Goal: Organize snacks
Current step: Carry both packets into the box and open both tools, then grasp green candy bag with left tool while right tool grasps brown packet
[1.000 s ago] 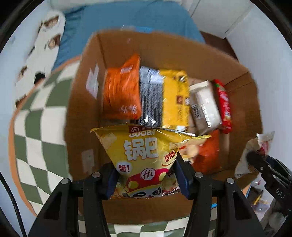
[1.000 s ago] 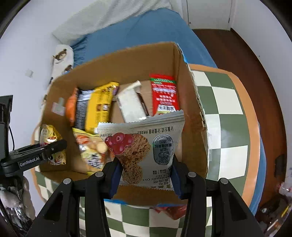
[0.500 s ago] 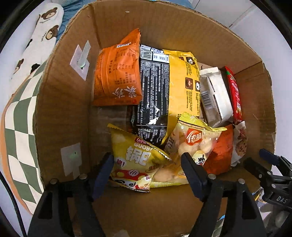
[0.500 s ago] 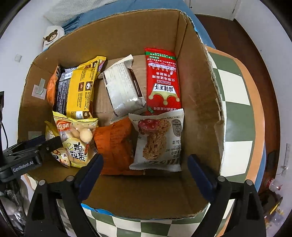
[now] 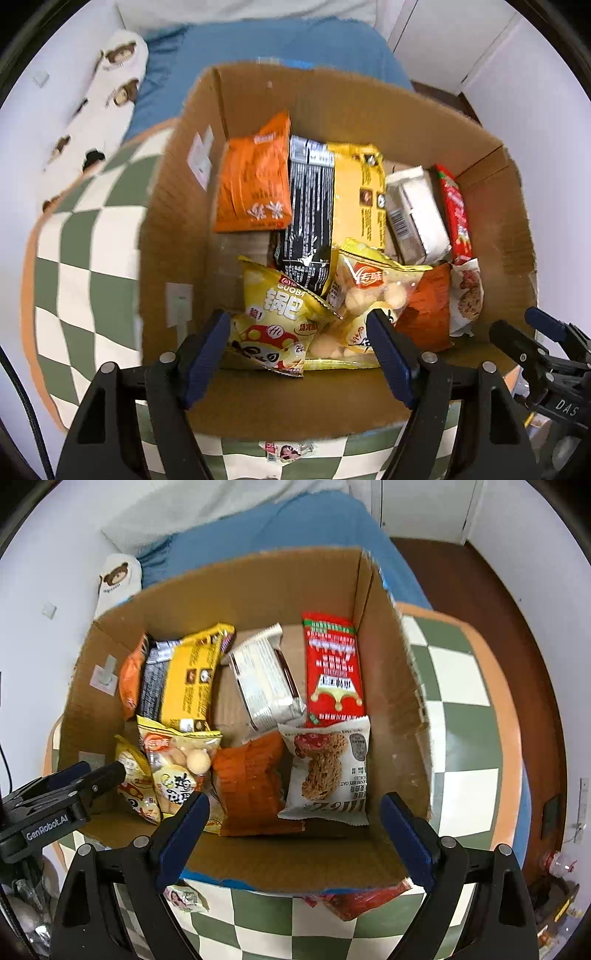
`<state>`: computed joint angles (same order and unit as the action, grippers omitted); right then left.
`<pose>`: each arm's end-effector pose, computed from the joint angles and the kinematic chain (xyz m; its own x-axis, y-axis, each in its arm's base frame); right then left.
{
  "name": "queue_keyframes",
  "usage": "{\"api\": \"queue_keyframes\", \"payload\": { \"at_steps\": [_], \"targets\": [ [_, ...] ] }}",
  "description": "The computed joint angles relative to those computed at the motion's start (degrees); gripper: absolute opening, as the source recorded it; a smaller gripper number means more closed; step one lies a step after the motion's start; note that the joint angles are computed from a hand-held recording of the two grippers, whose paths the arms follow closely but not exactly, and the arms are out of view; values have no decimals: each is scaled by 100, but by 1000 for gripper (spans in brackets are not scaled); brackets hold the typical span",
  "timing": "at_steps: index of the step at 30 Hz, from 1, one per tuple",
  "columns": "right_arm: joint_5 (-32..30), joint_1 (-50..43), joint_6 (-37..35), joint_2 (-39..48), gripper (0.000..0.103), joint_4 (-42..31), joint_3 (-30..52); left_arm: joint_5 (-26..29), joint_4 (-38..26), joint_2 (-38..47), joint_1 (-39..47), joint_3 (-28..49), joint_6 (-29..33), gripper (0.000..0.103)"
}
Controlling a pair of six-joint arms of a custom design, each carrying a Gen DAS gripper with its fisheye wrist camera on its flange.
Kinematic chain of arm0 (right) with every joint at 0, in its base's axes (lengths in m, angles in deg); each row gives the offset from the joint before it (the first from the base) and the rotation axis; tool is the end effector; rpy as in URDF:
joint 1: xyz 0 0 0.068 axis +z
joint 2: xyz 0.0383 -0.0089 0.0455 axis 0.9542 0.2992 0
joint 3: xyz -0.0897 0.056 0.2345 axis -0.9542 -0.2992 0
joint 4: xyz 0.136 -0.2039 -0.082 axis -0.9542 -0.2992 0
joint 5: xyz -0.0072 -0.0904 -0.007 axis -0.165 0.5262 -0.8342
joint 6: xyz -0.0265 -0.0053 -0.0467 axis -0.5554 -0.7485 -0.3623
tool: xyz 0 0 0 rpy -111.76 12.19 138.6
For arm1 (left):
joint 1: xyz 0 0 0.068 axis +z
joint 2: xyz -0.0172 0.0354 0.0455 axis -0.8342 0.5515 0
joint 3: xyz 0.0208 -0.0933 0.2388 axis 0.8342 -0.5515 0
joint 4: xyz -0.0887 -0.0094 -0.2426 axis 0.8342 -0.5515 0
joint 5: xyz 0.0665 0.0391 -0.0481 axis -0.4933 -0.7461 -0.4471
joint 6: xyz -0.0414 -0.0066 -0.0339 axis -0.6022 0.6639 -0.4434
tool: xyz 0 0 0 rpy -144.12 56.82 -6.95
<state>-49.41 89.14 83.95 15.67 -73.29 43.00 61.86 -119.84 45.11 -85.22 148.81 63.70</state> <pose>0.2614 0.0778 0.2884 -0.9436 0.2959 -0.1483 0.2820 0.9533 0.1083 0.3603 -0.1984 0.2236 -0.9679 0.1900 -0.1646 0.2050 0.9755 -0.0797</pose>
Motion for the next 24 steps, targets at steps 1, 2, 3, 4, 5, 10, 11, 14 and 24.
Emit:
{"api": "queue_keyframes", "payload": {
  "at_steps": [1, 2, 3, 4, 5, 10, 11, 14, 24],
  "targets": [
    [30, 35, 49, -94, 96, 34, -26, -72, 136, -228, -46, -227, -27, 75],
    [114, 127, 117, -225, 96, 38, -29, -173, 298, -478, -101, -471, -56, 75],
    [240, 222, 160, -293, 96, 11, -12, -261, 394, -662, -140, -633, -68, 75],
    [323, 269, 176, -320, 96, -28, 44, -315, 366, -796, -116, -625, -33, 75],
    [421, 358, 235, -377, 96, -27, 60, -378, 456, -969, -140, -754, -53, 75],
    [803, 818, 520, -745, 96, -156, 161, -636, 615, -1820, -137, -1254, 0, 75],
    [909, 963, 628, -851, 96, -208, 188, -664, 654, -2012, -145, -1375, -9, 75],
    [1211, 1318, 860, -995, 96, -384, 328, -846, 697, -2468, -236, -1619, -31, 75],
    [2250, 2844, 2271, -1473, 96, -1389, 1097, -1278, 402, -3690, -756, -1964, -265, 75]
  ]
}}
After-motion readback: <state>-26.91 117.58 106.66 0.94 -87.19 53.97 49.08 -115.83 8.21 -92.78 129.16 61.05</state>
